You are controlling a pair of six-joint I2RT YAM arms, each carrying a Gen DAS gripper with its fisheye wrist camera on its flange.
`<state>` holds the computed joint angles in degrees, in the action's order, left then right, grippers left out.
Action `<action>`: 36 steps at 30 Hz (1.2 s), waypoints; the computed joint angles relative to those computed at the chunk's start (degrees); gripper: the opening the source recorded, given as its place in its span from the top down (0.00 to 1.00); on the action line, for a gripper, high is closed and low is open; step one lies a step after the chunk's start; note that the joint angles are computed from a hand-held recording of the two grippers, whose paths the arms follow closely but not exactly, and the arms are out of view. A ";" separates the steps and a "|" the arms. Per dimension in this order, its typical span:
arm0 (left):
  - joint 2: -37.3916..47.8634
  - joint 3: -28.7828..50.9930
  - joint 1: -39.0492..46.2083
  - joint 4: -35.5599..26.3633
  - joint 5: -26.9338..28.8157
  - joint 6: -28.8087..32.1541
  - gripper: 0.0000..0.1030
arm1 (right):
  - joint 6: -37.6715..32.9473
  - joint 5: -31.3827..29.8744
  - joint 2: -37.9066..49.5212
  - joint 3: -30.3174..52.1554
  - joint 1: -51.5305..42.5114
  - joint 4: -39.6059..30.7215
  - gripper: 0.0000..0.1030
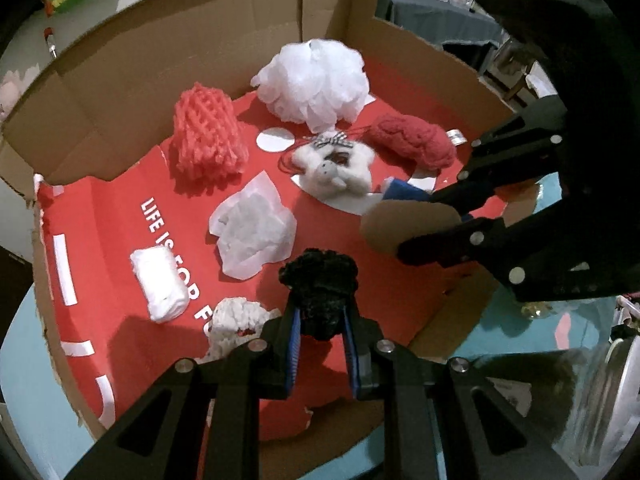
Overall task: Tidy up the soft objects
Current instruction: 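Lower the black scrunchie into the box and open the left tool while the right tool releases the pad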
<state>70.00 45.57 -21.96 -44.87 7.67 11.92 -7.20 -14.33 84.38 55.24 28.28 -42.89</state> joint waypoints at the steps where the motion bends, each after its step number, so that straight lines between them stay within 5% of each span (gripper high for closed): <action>1: 0.60 0.12 0.13 0.12 -0.05 0.18 0.80 | 0.04 0.19 0.26 0.08 0.02 0.16 0.82; 17: 5.38 2.28 -0.58 1.42 -1.52 -0.05 0.78 | -1.43 0.86 2.99 2.02 -0.67 -2.85 0.82; 36: 3.90 0.34 -0.34 3.63 -0.97 -0.33 0.58 | 0.45 2.46 3.67 2.35 1.61 -2.37 0.69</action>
